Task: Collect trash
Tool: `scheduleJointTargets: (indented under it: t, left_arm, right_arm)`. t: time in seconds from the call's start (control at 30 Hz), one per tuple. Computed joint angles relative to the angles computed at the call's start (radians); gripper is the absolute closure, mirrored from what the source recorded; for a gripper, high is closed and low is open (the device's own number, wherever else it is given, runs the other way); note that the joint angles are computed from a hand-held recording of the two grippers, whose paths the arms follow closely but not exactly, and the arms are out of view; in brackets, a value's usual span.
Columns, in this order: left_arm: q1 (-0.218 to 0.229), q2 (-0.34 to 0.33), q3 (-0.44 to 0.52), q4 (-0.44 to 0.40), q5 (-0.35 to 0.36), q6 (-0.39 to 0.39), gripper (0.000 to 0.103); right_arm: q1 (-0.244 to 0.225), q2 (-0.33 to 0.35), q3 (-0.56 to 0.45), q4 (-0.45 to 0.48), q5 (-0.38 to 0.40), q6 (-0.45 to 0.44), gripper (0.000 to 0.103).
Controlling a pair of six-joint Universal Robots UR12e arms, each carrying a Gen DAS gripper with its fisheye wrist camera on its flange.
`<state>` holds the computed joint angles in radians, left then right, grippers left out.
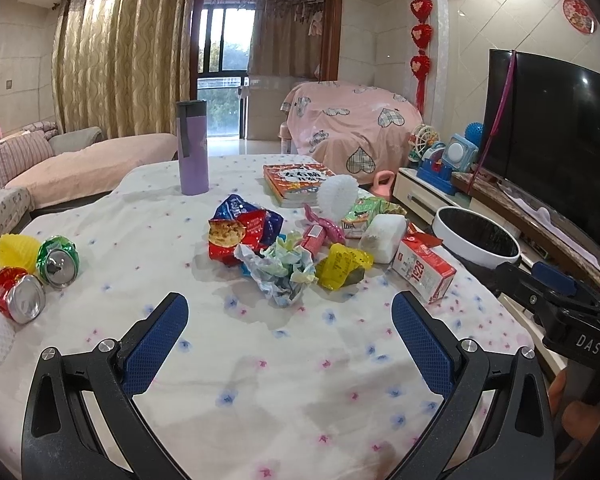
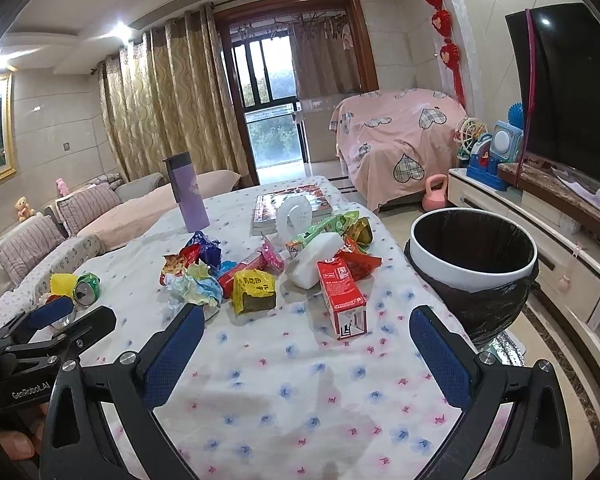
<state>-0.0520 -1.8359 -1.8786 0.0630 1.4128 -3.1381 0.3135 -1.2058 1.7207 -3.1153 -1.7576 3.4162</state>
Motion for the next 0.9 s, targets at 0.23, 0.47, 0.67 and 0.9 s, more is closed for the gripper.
scheduleJointTargets:
  t: [0.23,0.47,0.67,0.9]
  left_arm:
    - [0.007,-0.014,0.024,-0.079,-0.015,-0.022,0.0]
    - [0.013,-0.042,0.081,-0.211,-0.026,-0.045,0.0]
    - [0.011,-0.083,0.151,-0.306,-0.038,-0.059,0.0]
    - [0.008,-0.143,0.248,-0.43,-0.026,-0.085,0.0]
  right_arm:
    - [-0.011,0.003,0.001,0.012,0.024,0.016,0.0]
    - [-0.031,0.013,-0.012,0.069,0.062,0.034,0.0]
    - [-0.054,0.03,-0.043,0.149,0.098,0.05,0.0]
    - [-0.083,0.063,-0.099,0.246,0.15,0.055,0.003]
